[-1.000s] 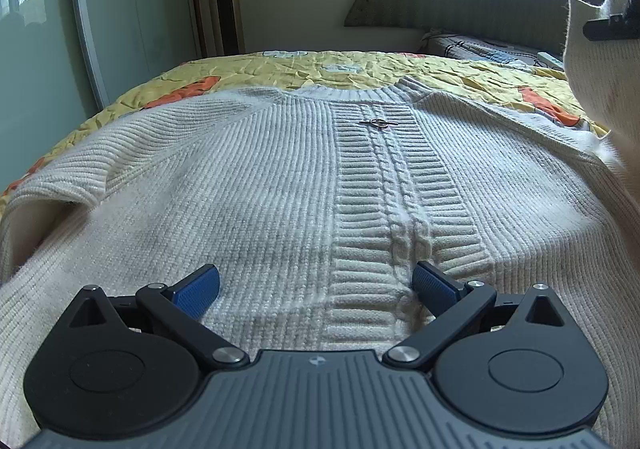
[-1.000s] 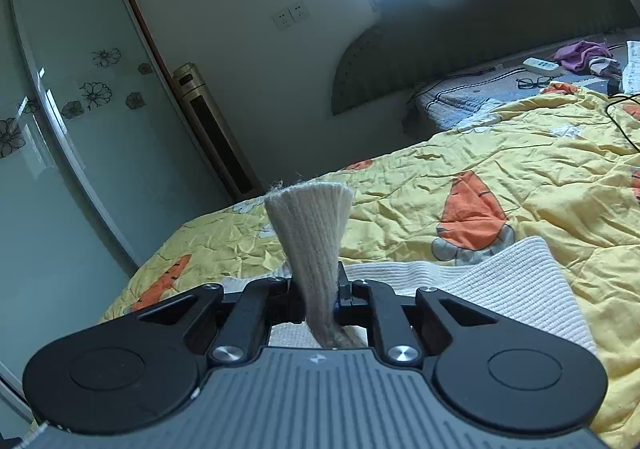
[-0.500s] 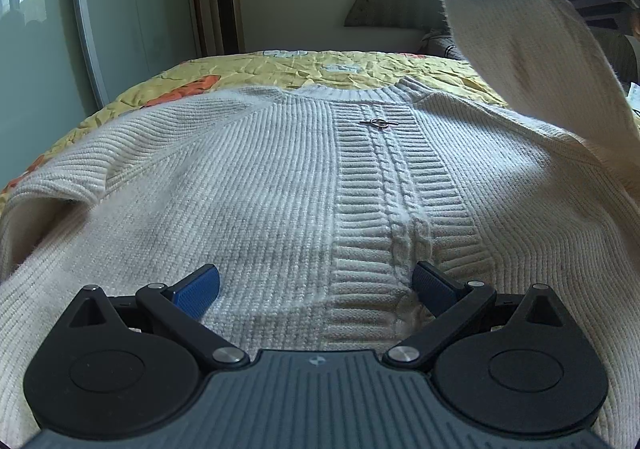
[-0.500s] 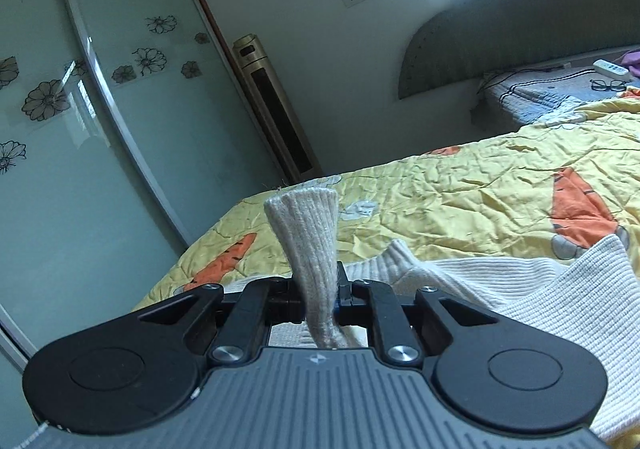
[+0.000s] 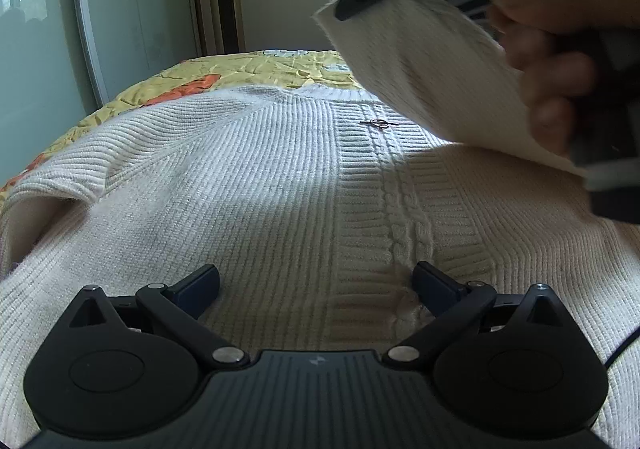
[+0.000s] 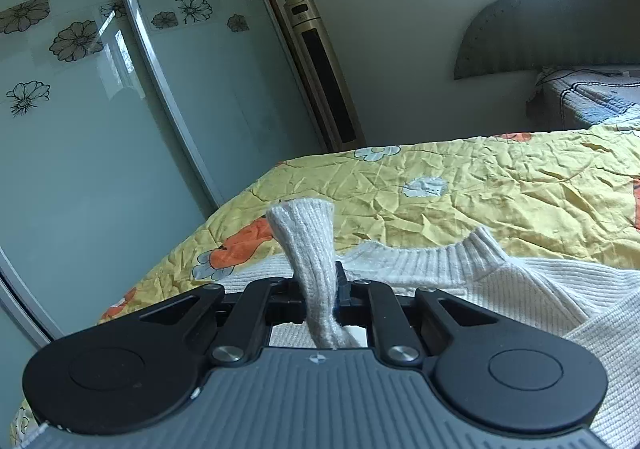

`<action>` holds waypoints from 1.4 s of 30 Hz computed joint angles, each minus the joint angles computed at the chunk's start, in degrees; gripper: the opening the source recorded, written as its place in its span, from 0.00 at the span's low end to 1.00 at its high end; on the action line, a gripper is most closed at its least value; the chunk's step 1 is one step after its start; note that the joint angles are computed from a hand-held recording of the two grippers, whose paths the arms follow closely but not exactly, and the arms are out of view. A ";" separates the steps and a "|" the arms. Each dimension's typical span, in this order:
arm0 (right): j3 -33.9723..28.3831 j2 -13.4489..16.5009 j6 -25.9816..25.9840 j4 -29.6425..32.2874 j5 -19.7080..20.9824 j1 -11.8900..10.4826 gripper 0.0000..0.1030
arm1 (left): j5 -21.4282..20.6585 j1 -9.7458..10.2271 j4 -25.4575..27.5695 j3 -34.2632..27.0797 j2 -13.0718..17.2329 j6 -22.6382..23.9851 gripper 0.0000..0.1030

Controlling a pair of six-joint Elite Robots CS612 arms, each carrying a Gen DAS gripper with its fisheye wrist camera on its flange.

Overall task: Fold small clothes
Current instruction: 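Carry the held sleeve across the cardigan body with the right gripper, then lay the sleeve on the body and open the right gripper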

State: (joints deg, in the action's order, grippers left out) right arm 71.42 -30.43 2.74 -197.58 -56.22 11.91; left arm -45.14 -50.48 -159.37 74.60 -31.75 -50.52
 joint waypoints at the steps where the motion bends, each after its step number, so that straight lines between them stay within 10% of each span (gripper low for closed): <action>1: -0.50 0.19 -0.32 -0.09 -0.15 0.22 0.15 | 0.00 0.00 0.00 0.00 0.00 0.00 1.00; 11: -4.76 1.34 -12.24 14.93 -0.53 1.95 0.20 | 0.04 0.00 -0.02 -0.03 0.03 0.00 1.00; 22: -1.51 0.05 -9.54 19.78 10.34 -0.94 0.44 | 0.02 0.01 -0.05 -0.01 0.03 0.00 1.00; 27: -2.28 -0.16 -15.60 28.89 4.21 0.08 0.44 | 0.01 0.01 -0.08 0.02 0.01 0.00 1.00; 32: -0.66 -0.11 -11.69 24.27 10.58 -1.04 0.44 | 0.02 -0.01 -0.01 0.03 0.00 -0.09 1.00; 36: 0.69 -1.19 -17.50 26.24 2.26 0.14 0.43 | 1.60 -0.46 2.70 0.41 -0.85 -0.78 1.00; 42: 3.45 -2.32 -18.01 21.69 3.65 -0.14 0.48 | 9.71 -2.27 5.12 6.10 -4.89 -6.14 1.00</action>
State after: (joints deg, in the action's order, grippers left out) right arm 74.87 -32.75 -15.27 -175.89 -52.57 11.78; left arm -35.43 -52.74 -154.26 80.70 -36.64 -56.65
